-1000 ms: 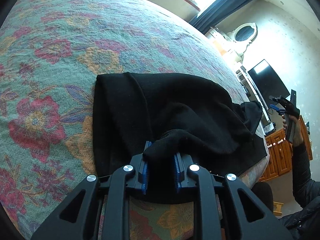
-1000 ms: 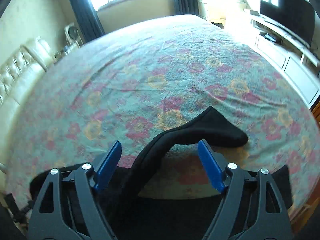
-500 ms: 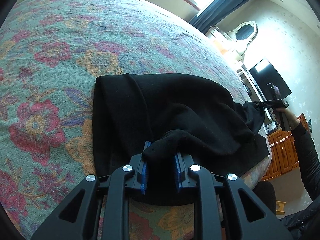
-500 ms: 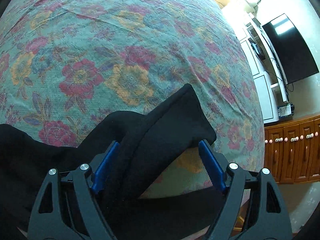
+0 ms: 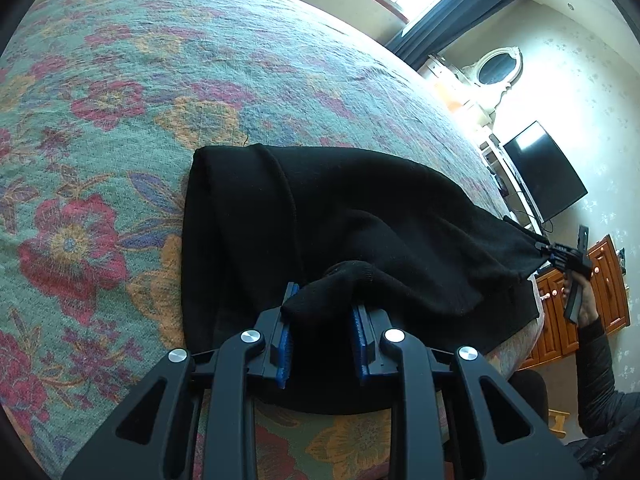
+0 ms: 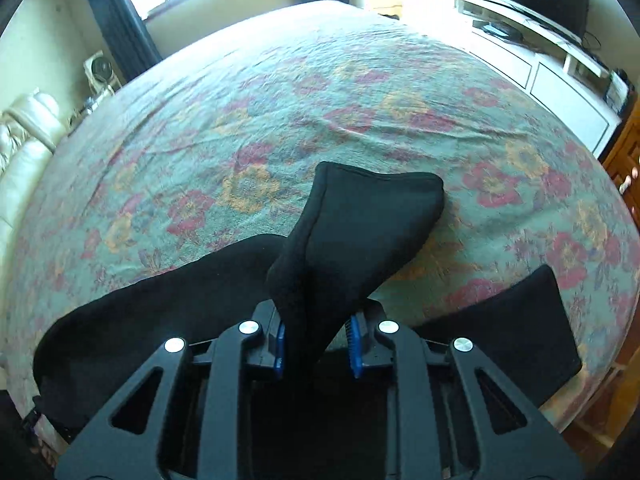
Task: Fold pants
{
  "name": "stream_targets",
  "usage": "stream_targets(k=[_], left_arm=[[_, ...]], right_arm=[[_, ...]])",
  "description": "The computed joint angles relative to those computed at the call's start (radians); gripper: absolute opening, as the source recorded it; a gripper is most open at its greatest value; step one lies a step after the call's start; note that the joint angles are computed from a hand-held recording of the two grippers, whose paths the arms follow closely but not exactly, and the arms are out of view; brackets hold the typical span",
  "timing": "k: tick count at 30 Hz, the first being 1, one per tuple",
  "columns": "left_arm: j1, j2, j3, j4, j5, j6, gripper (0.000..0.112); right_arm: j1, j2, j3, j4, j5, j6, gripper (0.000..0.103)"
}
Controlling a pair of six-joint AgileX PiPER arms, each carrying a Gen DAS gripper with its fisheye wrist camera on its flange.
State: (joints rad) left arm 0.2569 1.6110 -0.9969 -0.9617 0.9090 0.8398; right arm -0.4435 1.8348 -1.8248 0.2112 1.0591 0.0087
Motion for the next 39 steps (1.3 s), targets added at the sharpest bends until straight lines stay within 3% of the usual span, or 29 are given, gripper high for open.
stream_targets(k=[2,4,6,9,11,13,14,16,18,23,29,30,33,36,39], left_arm=[[0.009,0.003,0.004,-0.016,0.007,0.008,0.025],[0.021,0.006,0.006,-0.029,0.017,0.016,0.025],[0.032,0.009,0.003,-0.027,0.028,0.014,0.025],[0.045,0.01,-0.003,-0.015,0.042,0.005,0.027],[0.044,-0.003,-0.003,0.008,0.036,-0.004,0.028],[0.051,-0.016,0.0,0.025,0.035,-0.01,0.03],[0.059,-0.022,0.004,0.027,0.037,-0.011,0.031],[0.074,-0.032,0.015,0.029,0.039,-0.012,0.035],[0.091,-0.042,0.027,0.038,0.04,-0.015,0.037],[0.139,-0.087,0.048,0.052,0.059,-0.022,0.037],[0.119,-0.267,0.116,0.003,0.065,-0.068,0.037],[0.087,-0.298,0.121,-0.016,0.077,-0.082,0.04],[-0.114,-0.356,0.12,-0.081,0.05,-0.167,0.074],[-0.392,-0.314,0.088,-0.182,-0.063,-0.226,0.079],[-0.62,-0.186,0.043,-0.332,-0.208,-0.244,0.084]], right_arm=[[-0.086,-0.102,0.2,0.089,-0.081,-0.034,0.027],[-0.168,-0.189,0.4,0.15,-0.197,-0.05,0.047],[-0.226,-0.238,0.538,0.15,-0.301,-0.052,0.05],[-0.211,-0.295,0.587,0.003,-0.349,0.049,0.055],[-0.136,-0.342,0.595,-0.197,-0.403,0.164,0.059],[-0.057,-0.381,0.597,-0.397,-0.45,0.284,0.075],[-0.023,-0.378,0.576,-0.482,-0.442,0.347,0.087],[-0.004,-0.339,0.521,-0.535,-0.419,0.376,0.09],[-0.059,-0.285,0.454,-0.435,-0.375,0.292,0.09],[-0.327,-0.204,0.434,0.065,-0.343,0.12,0.09],[-0.554,-0.123,0.511,0.62,-0.235,-0.215,0.09],[-0.568,-0.103,0.511,0.678,-0.211,-0.263,0.09],[-0.574,-0.06,0.504,0.719,-0.167,-0.307,0.09],[-0.569,-0.058,0.525,0.747,-0.165,-0.354,0.089],[-0.573,-0.056,0.541,0.778,-0.168,-0.387,0.09]])
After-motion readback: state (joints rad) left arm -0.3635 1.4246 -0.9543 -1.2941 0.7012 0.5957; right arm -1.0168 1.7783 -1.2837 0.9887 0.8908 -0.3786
